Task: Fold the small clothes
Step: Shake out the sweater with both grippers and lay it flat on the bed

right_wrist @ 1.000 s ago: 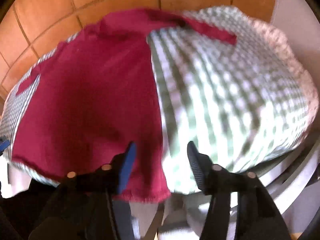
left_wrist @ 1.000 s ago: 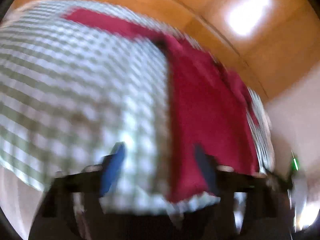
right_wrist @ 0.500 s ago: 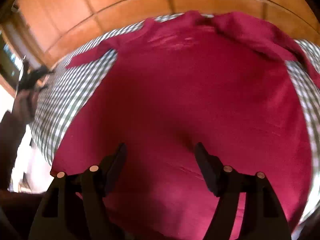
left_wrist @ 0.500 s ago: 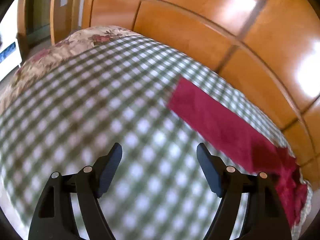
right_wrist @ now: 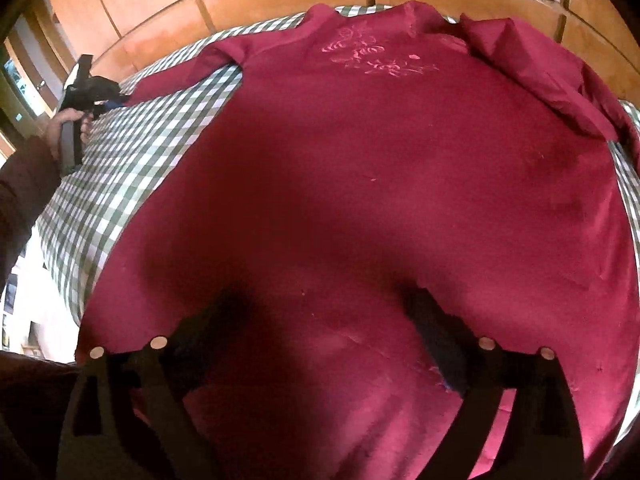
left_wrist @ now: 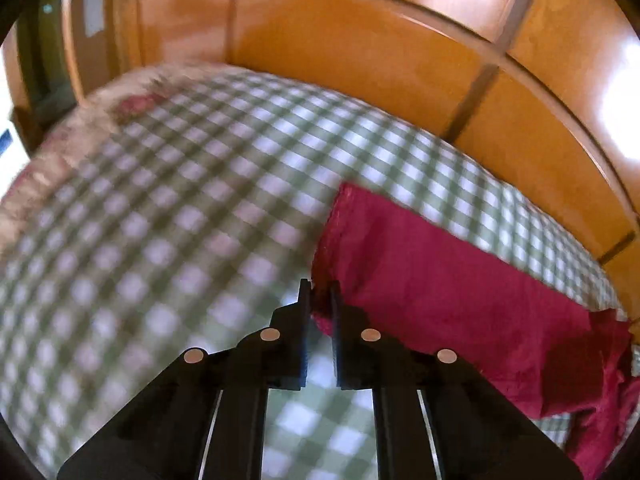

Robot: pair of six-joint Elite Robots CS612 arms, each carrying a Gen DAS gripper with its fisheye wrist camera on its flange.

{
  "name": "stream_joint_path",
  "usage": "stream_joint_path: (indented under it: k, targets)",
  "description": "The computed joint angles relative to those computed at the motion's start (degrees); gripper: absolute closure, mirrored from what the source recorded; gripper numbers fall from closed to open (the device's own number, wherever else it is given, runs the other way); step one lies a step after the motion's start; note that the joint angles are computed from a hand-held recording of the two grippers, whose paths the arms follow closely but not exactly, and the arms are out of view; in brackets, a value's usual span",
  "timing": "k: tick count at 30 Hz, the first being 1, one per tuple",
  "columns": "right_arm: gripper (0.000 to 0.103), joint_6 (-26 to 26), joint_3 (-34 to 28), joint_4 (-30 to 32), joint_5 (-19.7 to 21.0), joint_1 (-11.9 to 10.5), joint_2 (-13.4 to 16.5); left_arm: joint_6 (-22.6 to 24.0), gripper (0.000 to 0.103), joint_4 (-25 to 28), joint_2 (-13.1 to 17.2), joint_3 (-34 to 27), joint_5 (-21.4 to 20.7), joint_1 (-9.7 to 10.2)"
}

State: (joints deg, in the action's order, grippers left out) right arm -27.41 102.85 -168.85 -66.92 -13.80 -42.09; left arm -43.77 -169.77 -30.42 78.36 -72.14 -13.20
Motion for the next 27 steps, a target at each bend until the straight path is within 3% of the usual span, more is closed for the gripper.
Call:
stream_joint_path:
  k: [4, 10, 12, 14, 15, 17, 21, 24, 27]
  targets:
    - [0.012, -0.2, -0.4, 0.0, 0.3, 0.5, 0.3, -4.6, 0.096, -0.1, -2.4, 4.5, 3.7, 0.74]
    - [0.011, -0.6, -0.2, -2.0, -0.1, 0.8, 0.7, -6.2, 0.095, 3.3, -3.5, 6.8, 6.1, 0.14]
    - [0.012, -0.4, -0.1, -1.7, 0.6, 0.6, 0.6, -8.7, 0.082, 6.7, -4.2, 6.8, 8.3, -0.83]
    - [0.014, 0.2, -0.1, -0.8, 2.7, -0.3, 0.2, -10.9, 0.032, 4.6, -5.6, 8.5, 9.6, -2.22]
    - [0.018, 0.6, -0.2, -0.4, 3.4, -0.5, 0.2, -10.4, 0.026, 0.1, -6.1, 9.9, 10.6, -3.33]
    - [0.026, 2.3, -0.4, 0.3, 5.4, -1.7, -0.2, -7.9, 0.025, -5.1, -6.6, 11.1, 11.0, -5.10]
    - [0.032, 11.4, 0.0, -7.7, 4.3, -5.2, -0.4, -1.0, 0.025, -15.7, -7.1, 12.8, 4.3, -9.37]
    - [0.032, 19.7, -0.6, -14.6, -1.0, -8.3, 0.1, 4.7, 0.025, -18.8, -6.4, 12.3, -0.6, -12.71]
    - [0.032, 24.6, -3.2, -19.5, -10.9, -10.0, 1.7, 11.8, 0.025, -19.7, -5.3, 11.0, -4.1, -16.41]
